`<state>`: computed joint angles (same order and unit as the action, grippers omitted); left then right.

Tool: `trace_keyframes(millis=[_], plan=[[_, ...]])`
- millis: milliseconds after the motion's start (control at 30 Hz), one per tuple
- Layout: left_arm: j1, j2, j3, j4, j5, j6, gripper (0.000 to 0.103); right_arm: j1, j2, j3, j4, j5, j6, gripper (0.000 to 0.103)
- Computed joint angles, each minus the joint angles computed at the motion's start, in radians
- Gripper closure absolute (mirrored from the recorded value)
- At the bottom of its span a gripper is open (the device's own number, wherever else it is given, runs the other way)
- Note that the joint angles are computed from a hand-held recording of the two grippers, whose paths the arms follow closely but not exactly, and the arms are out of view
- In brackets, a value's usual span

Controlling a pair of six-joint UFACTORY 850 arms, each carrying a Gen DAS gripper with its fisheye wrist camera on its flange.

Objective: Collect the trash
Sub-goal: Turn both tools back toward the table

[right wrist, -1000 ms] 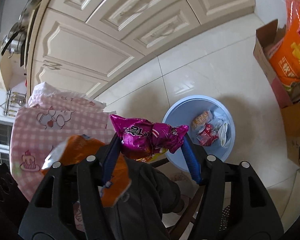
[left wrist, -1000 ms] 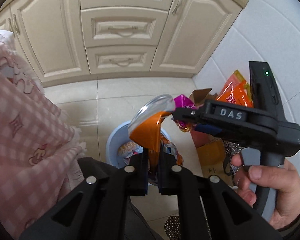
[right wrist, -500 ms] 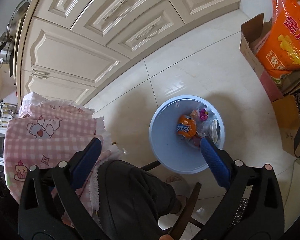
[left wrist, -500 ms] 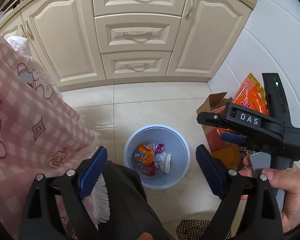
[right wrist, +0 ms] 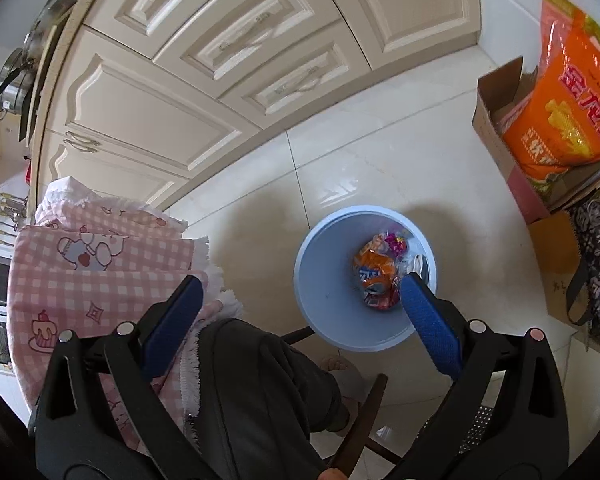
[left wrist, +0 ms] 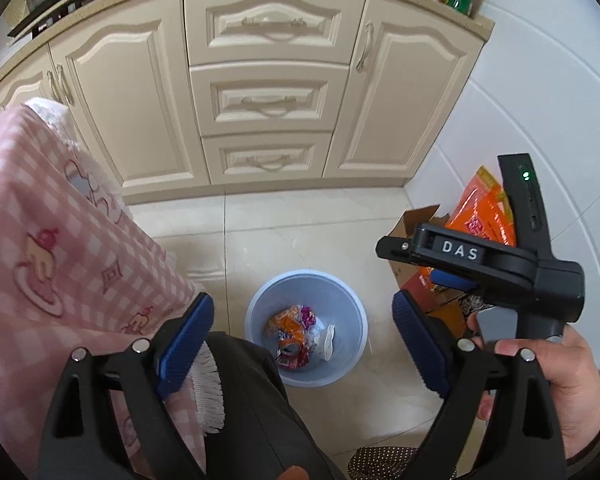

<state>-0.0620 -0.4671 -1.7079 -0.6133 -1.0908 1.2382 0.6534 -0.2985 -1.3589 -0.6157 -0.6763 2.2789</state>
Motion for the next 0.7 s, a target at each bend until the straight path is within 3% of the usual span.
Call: trace_keyframes(millis=[433,700], plan=[[0.100,0.023,-0.108,-0.154,-0.129,0.045,0.014,0.052,-0.054,-0.256,-0.120,-0.236,-0.107,0.006],[0.193,-0.002,-0.235,-0.262,-0.184,0.027,0.013,0.100,-0.168,-0.541,-0.196,-0.386,-0.279,0.006]])
